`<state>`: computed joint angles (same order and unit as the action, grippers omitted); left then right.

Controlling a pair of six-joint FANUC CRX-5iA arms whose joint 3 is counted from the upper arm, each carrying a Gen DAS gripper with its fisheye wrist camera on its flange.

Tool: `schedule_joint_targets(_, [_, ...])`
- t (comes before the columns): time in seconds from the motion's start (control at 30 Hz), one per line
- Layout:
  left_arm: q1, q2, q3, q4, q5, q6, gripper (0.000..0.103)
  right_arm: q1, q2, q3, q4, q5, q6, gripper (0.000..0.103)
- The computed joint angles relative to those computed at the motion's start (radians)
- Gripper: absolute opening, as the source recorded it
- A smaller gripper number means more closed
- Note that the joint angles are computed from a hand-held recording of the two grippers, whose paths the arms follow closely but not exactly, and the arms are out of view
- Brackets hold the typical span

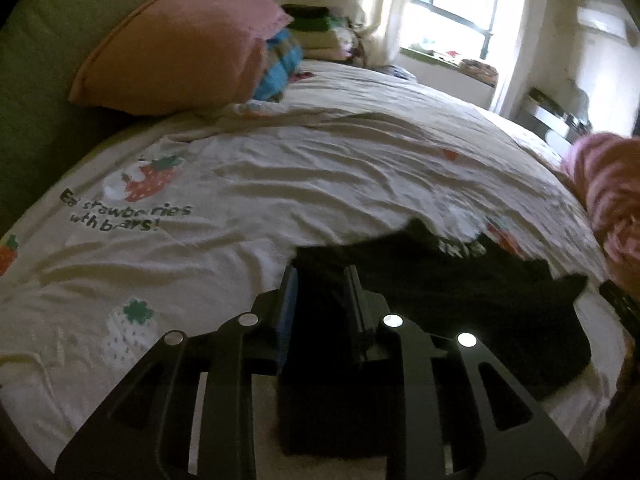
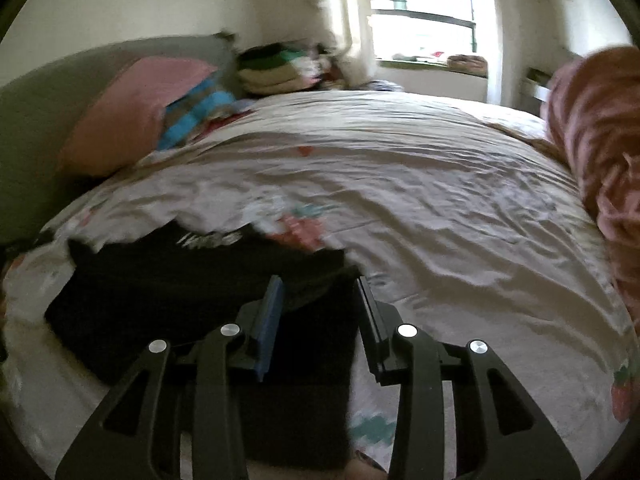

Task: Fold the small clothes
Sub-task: 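Carry the hem over the IKISS collar with both tools, then lower the hem onto the collar and open both tools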

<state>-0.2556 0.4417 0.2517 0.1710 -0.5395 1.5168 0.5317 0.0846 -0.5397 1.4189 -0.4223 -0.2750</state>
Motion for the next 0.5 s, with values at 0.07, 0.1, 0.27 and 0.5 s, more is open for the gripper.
schedule_joint_targets(0.07, [-0.011, -0.003, -0.016, 0.018, -0.013, -0.032, 0.016, 0.026, 0.001, 0.004, -0.058, 0.032, 0.082, 0.028])
schedule_joint_targets(0.1, [-0.015, -0.002, -0.024, 0.033, -0.021, -0.050, 0.014, 0.039, 0.006, 0.013, -0.096, 0.040, 0.121, 0.025])
schedule_joint_targets(0.27, [-0.054, 0.034, 0.001, -0.019, -0.084, -0.043, 0.009, 0.127, 0.062, 0.094, -0.373, 0.004, 0.401, 0.022])
schedule_joint_targets(0.5, [-0.082, 0.114, 0.101, -0.112, -0.157, 0.036, 0.009, 0.167, 0.209, 0.280, -0.656, -0.141, 0.671, 0.022])
